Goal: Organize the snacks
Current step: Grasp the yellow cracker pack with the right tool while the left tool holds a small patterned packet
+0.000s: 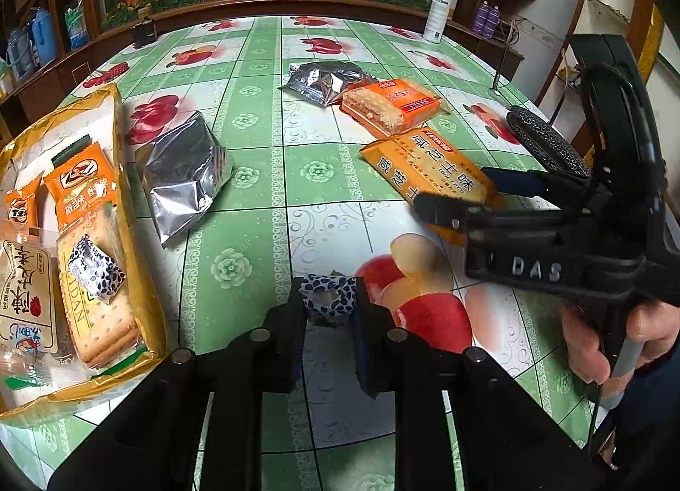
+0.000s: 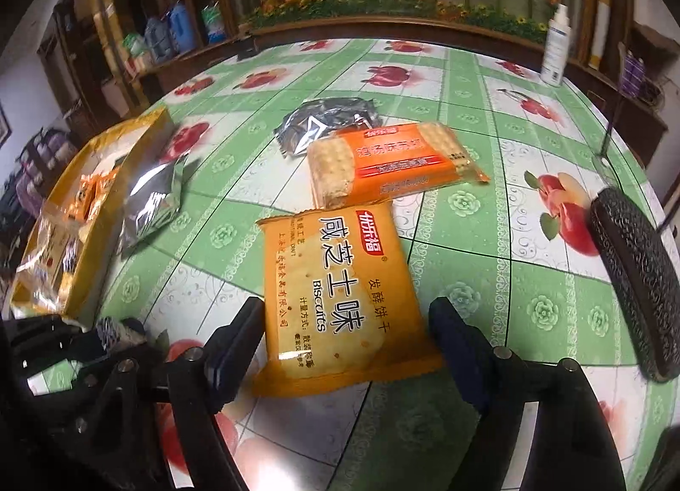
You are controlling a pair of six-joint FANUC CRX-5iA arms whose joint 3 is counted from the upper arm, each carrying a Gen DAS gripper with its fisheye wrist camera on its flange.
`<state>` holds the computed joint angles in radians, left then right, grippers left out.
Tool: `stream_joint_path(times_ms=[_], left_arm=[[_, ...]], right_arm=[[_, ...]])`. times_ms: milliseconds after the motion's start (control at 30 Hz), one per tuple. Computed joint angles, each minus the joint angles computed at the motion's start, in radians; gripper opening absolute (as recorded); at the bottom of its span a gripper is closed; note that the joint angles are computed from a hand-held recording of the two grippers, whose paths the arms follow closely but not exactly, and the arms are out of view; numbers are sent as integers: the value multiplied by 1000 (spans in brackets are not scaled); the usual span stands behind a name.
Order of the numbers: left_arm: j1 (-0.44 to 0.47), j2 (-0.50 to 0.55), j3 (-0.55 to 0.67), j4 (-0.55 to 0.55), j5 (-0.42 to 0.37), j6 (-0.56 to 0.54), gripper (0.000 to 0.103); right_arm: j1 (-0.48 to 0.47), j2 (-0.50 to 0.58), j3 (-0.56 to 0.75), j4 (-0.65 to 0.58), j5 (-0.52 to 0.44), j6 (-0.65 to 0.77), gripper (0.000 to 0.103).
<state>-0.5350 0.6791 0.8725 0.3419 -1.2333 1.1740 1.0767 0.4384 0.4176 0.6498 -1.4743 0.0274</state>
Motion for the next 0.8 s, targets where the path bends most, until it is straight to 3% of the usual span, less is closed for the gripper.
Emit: stream_joint_path(times_ms=[500, 800], left_arm=[[-1, -2, -1, -3, -2, 2, 16], [8, -14, -24, 21, 13, -3, 16]], right_arm=[[-14, 52, 56, 12, -18, 94, 75], [-10, 5, 8, -7, 46, 60, 71]])
